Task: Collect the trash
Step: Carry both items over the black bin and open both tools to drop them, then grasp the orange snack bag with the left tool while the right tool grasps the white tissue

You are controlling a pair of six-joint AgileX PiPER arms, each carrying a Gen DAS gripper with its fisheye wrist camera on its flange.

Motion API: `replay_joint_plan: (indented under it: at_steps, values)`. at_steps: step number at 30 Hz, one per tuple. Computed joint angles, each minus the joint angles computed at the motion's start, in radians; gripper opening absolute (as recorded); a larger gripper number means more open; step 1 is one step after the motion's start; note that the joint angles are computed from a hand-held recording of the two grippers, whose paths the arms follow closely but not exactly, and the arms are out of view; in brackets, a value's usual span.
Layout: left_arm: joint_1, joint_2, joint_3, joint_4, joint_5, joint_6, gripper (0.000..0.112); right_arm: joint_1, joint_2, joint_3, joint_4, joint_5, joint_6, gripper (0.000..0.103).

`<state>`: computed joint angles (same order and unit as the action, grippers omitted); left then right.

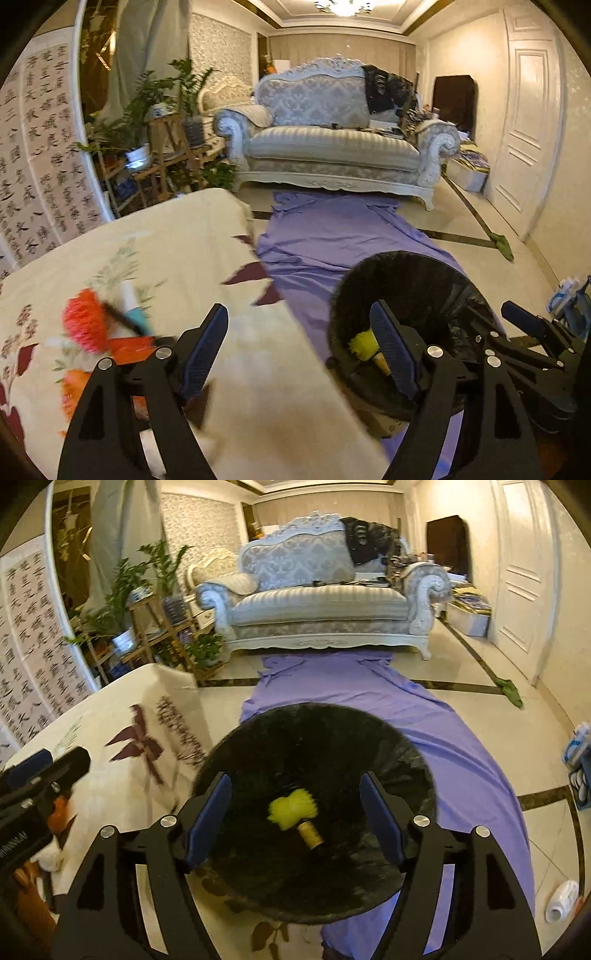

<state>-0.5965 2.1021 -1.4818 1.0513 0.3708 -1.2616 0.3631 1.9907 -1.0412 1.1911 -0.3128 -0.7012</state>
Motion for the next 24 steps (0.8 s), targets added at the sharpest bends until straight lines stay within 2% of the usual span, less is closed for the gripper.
replay_joint_plan:
  at_steps: [5, 13, 18, 24]
  values:
    - [0.034, -0.129, 0.183, 0.194, 0.019, -0.216, 0.078, 0.072, -0.009, -0.016, 0.062, 0.004, -0.068, 0.071]
    - [0.106, -0.277, 0.41, 0.403, 0.052, -0.462, 0.079, 0.175, -0.015, -0.053, 0.131, 0.024, -0.149, 0.071]
    - [0.171, -0.316, 0.505, 0.462, 0.018, -0.548, 0.079, 0.23, -0.01, -0.086, 0.222, 0.035, -0.252, 0.071]
    - [0.219, -0.305, 0.552, 0.544, -0.044, -0.635, 0.079, 0.277, 0.013, -0.134, 0.367, 0.029, -0.406, 0.071]
